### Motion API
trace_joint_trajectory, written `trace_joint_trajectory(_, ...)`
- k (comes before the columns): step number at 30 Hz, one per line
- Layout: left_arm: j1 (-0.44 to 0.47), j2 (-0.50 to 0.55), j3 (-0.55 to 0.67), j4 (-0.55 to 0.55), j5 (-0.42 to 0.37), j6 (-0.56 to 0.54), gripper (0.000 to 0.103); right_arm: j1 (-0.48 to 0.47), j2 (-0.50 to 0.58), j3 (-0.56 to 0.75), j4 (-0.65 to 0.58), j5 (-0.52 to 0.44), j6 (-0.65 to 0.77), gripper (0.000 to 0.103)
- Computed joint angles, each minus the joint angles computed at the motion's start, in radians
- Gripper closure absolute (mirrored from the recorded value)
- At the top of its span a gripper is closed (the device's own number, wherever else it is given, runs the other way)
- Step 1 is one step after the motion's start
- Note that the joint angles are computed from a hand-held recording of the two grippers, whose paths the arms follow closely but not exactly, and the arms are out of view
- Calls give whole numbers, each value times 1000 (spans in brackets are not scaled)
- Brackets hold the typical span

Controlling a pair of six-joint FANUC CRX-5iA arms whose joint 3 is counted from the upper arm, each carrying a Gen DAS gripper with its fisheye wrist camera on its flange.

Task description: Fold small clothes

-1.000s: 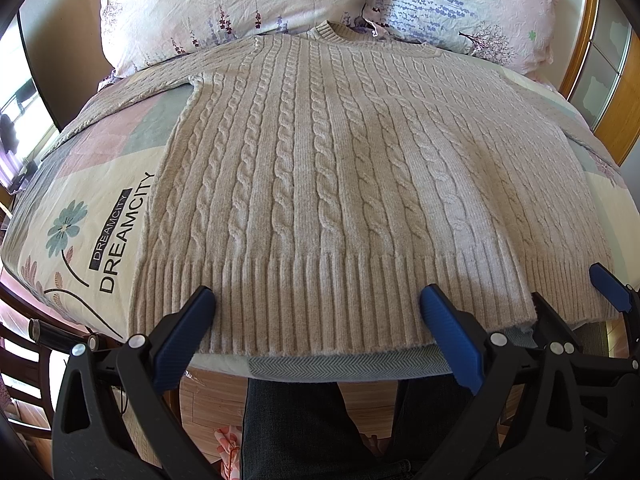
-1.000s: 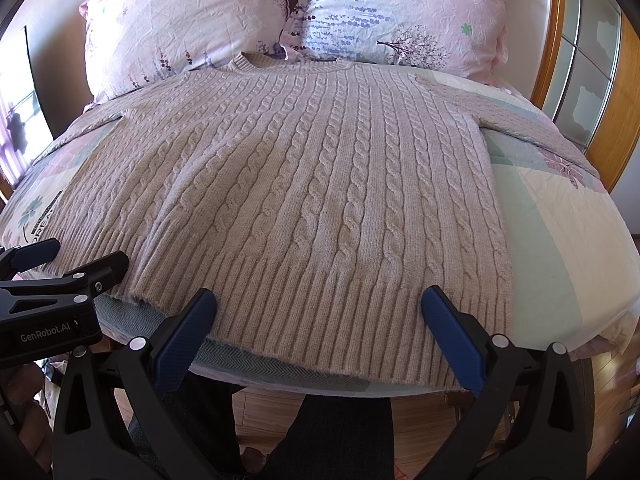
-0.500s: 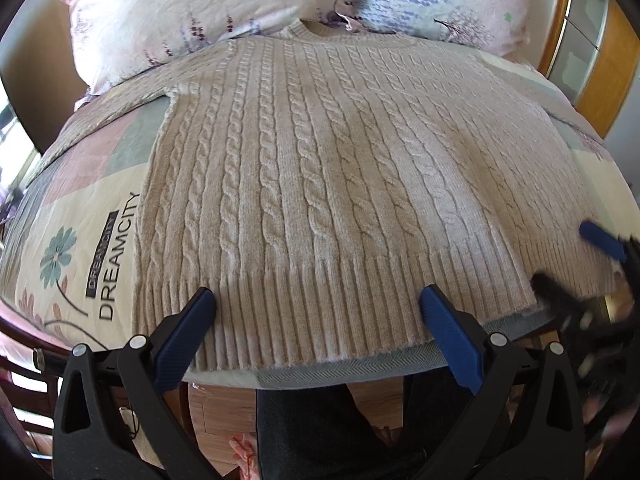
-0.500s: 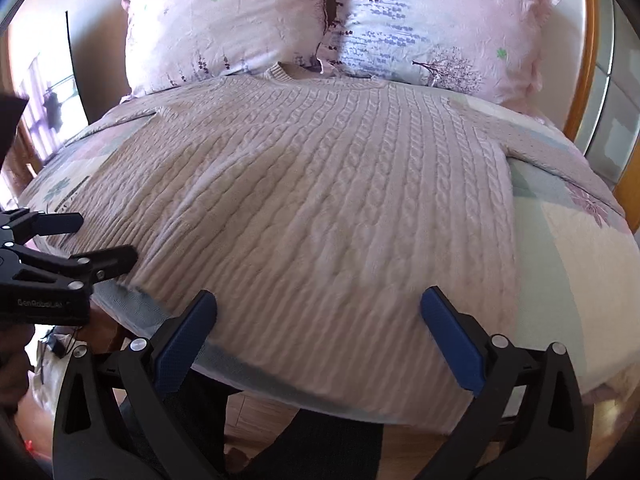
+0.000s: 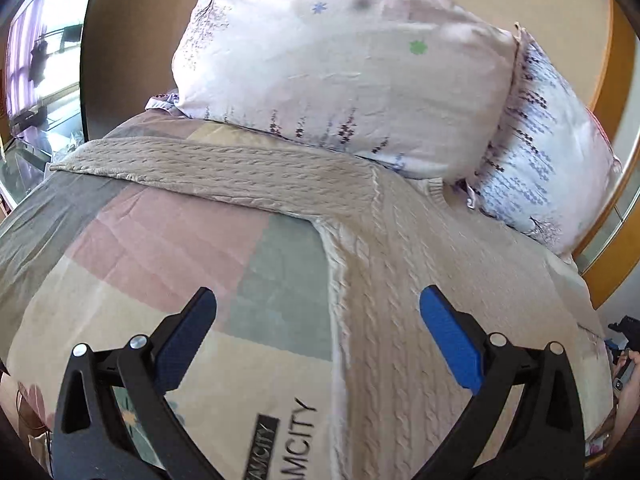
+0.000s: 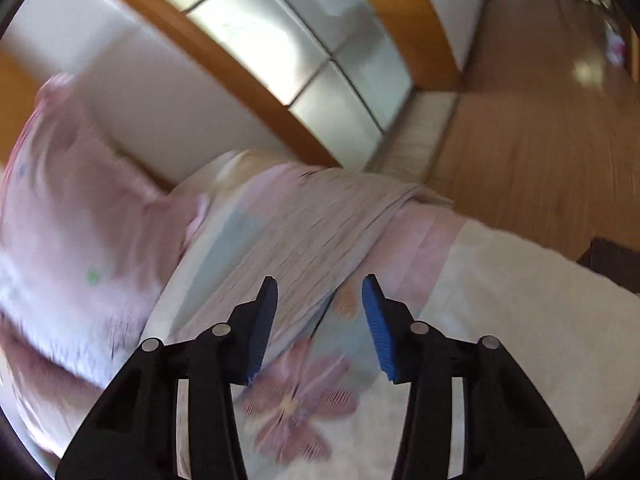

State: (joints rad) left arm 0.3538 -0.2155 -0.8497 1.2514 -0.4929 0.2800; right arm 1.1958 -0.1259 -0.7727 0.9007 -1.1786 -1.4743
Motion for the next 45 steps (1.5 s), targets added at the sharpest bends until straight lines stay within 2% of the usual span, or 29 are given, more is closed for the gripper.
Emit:
trace_joint_trajectory(2, 13, 40, 35, -46, 39, 64, 2, -47, -22, -51, 40, 81, -52, 68)
trace_joint_trajectory(3, 19, 61, 53, -59, 65, 87, 2, -66, -18, -68, 76, 102, -85, 69)
trace_joint_trajectory(5, 33, 90, 79, -85, 104, 123, 2, -84, 10, -44, 62, 99, -74, 76)
trace_joint_trajectory(6, 39, 105, 85, -55, 110, 101, 2, -92, 20, -40, 64, 99, -82, 80)
trace_joint_trajectory(7, 43, 117, 91, -22, 108, 79, 2, -104, 29, -42, 73, 106, -107, 92)
trace_joint_trajectory(9, 64, 142, 106, 32, 83, 42, 2, -129, 39, -32, 76, 112, -98, 95)
trace_joint_trajectory(11, 98, 168, 135, 0, 56, 83, 2, -89, 77, 64, 14, -23, 37, 95)
trace_joint_trajectory(12, 119, 183, 153, -21, 39, 105, 2, -78, 128, 136, 43, -99, 131, 96)
trace_joint_trajectory(14, 130, 202, 170, -14, 47, 112, 2, -82, 217, 257, 148, -145, 290, 96)
trace_joint_trajectory(17, 147, 228, 197, -28, 60, 140, 2, -98, 363, 463, 368, -68, 517, 96)
trace_joint_trajectory(20, 158, 262, 210, 48, 31, 140, 2, -127, 557, 732, 497, 162, 772, 95)
trace_joint_trajectory(21, 165, 274, 216, 66, 13, 150, 2, -134, 628, 836, 470, 273, 898, 95)
trace_joint_trajectory(22, 176, 288, 225, 72, -11, 176, 2, -132, 694, 941, 390, 348, 1029, 90)
trace_joint_trajectory(23, 188, 305, 239, 74, -37, 204, 2, -134, 767, 1046, 291, 459, 1160, 82)
trace_joint_trajectory(24, 194, 316, 247, 89, -46, 221, 2, -126, 831, 1148, 160, 518, 1291, 79)
trace_joint_trajectory(25, 198, 325, 253, 106, -49, 231, 2, -114, 882, 1243, 30, 524, 1418, 75)
trace_joint_trajectory(26, 203, 335, 262, 118, -50, 242, 3, -105, 918, 1309, -47, 517, 1493, 67)
trace_joint_trajectory(27, 214, 352, 282, 101, -53, 277, 6, -103, 929, 1334, -72, 500, 1516, 61)
trace_joint_trajectory(29, 234, 389, 325, 67, -68, 348, 20, -110, 891, 1257, 20, 478, 1404, 38)
trace_joint_trajectory(31, 249, 425, 362, 48, -66, 431, 26, -125, 830, 1144, 115, 472, 1260, 36)
trace_joint_trajectory(35, 254, 492, 419, 135, -56, 489, 34, -114, 729, 967, 173, 408, 1106, 30)
trace_joint_trajectory(37, 258, 525, 450, 167, -53, 512, 39, -106, 705, 925, 178, 372, 1069, 30)
trace_joint_trajectory(39, 269, 557, 491, 138, -48, 569, 49, -94, 672, 875, 191, 349, 1022, 29)
trace_joint_trajectory(40, 276, 570, 512, 98, -42, 608, 67, -93, 660, 852, 203, 348, 998, 28)
trace_joint_trajectory(41, 285, 587, 540, 47, -48, 648, 89, -91, 646, 826, 221, 347, 969, 27)
trace_joint_trajectory(42, 298, 606, 580, -49, -66, 718, 96, -89, 635, 805, 237, 345, 945, 27)
trace_joint_trajectory(43, 297, 604, 593, -94, -64, 743, 96, -87, 625, 787, 253, 346, 924, 26)
trace_joint_trajectory(44, 284, 587, 587, -105, -39, 723, 96, -87, 614, 765, 269, 347, 904, 26)
trace_joint_trajectory(45, 260, 560, 573, -83, -15, 650, 96, -85, 605, 749, 279, 344, 889, 26)
